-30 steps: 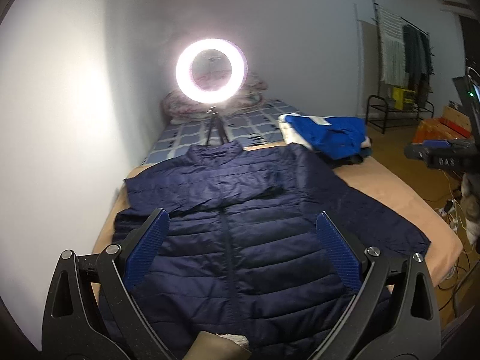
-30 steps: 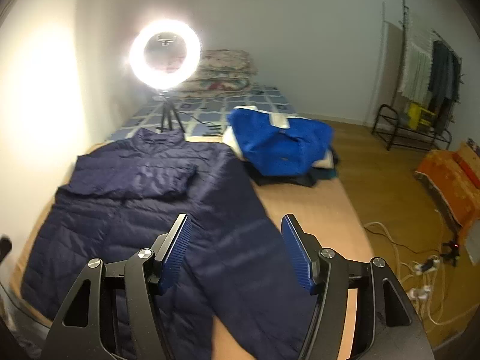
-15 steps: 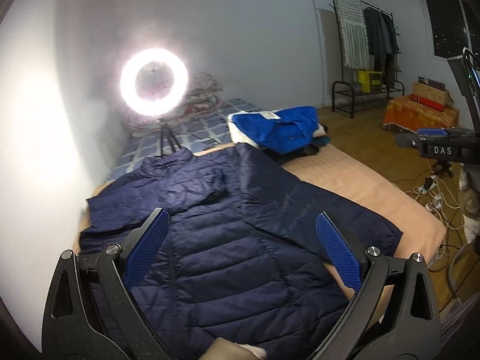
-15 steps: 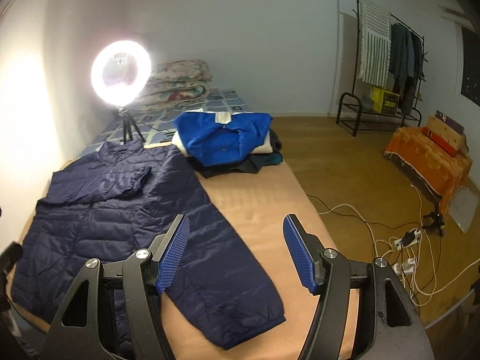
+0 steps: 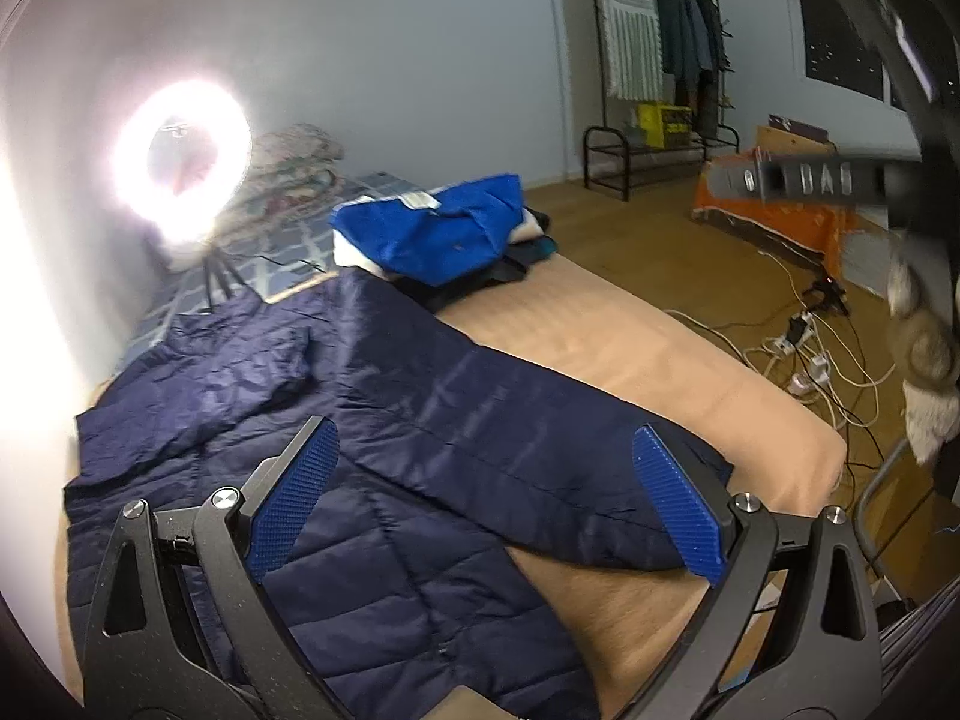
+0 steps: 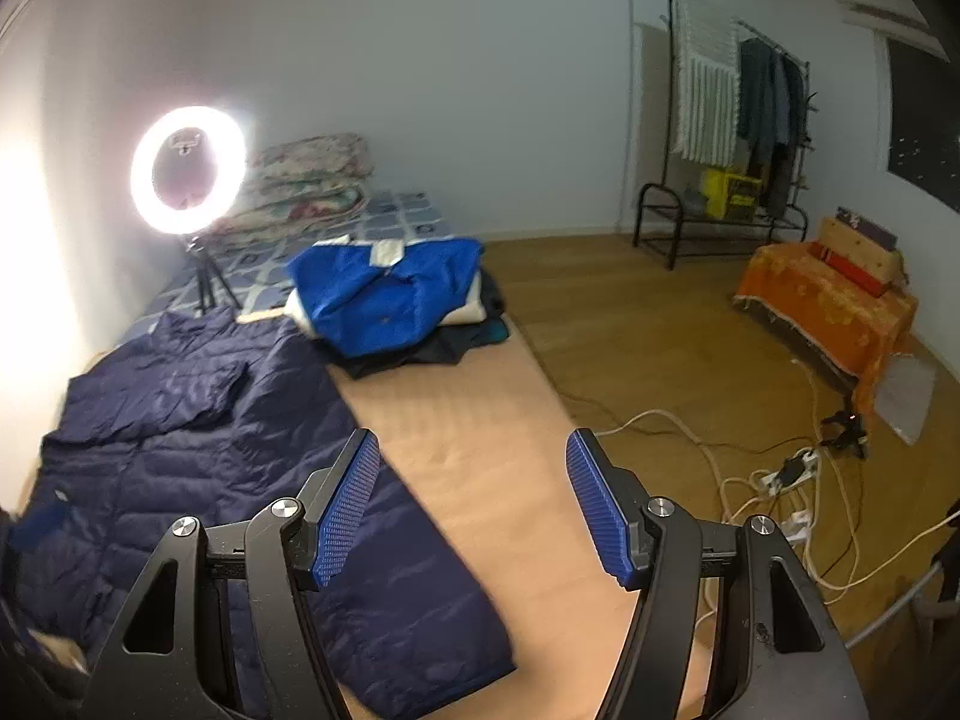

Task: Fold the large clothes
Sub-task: 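Move the left tool to the cuff of the other sleeve, then close the left tool on the sleeve cuff and lift it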

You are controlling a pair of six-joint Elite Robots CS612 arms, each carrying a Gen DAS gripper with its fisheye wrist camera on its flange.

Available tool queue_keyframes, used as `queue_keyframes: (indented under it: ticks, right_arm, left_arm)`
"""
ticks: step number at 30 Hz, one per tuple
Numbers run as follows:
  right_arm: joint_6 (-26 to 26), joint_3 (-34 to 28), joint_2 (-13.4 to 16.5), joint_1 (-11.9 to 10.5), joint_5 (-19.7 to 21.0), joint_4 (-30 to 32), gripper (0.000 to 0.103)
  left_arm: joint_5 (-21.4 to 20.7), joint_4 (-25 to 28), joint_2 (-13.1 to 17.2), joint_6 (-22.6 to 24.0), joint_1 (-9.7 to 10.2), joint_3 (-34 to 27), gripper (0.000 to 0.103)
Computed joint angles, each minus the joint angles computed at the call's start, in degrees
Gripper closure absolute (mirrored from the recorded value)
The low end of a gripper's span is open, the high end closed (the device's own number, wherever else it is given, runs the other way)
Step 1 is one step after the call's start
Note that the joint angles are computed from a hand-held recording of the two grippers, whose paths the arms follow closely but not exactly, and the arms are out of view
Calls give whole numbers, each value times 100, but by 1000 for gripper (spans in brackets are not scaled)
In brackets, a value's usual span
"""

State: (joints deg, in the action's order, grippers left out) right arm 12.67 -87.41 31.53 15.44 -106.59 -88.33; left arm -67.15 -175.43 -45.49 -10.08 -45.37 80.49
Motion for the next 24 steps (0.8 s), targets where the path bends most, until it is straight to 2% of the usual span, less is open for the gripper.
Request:
queue_keyframes:
  ticks: [3, 6, 8, 12, 14, 16, 21, 24]
  right_arm:
    - [198, -14, -16, -55, 48, -19, 38]
    - [203, 22, -34, -55, -161, -69, 38]
    - [211, 57, -50, -50, -374, -93, 39]
    - [548, 42, -70, -133, -284, -20, 39]
    - [661, 45, -76, -159, -325, 15, 38]
    - [734, 57, -84, -176, -338, 49, 38]
    - [971, 63, -94, -238, -307, 147, 38]
    - [1130, 53, -94, -270, -322, 176, 38]
  left_arm:
    - [-144, 166, 133, 97, -4, -192, 3]
    - [-405, 341, 261, 208, 10, -369, 9]
    - [-799, 609, 340, 207, 51, -505, 18]
    - [-1656, 1262, 508, 400, 93, -800, 36]
    - [-2031, 1610, 601, 658, 74, -957, 36]
    - [-2234, 1899, 688, 877, 28, -1097, 36]
    - [-2239, 2712, 965, 1300, -103, -1536, 36]
    - [-1888, 3098, 1141, 1394, -185, -1775, 36]
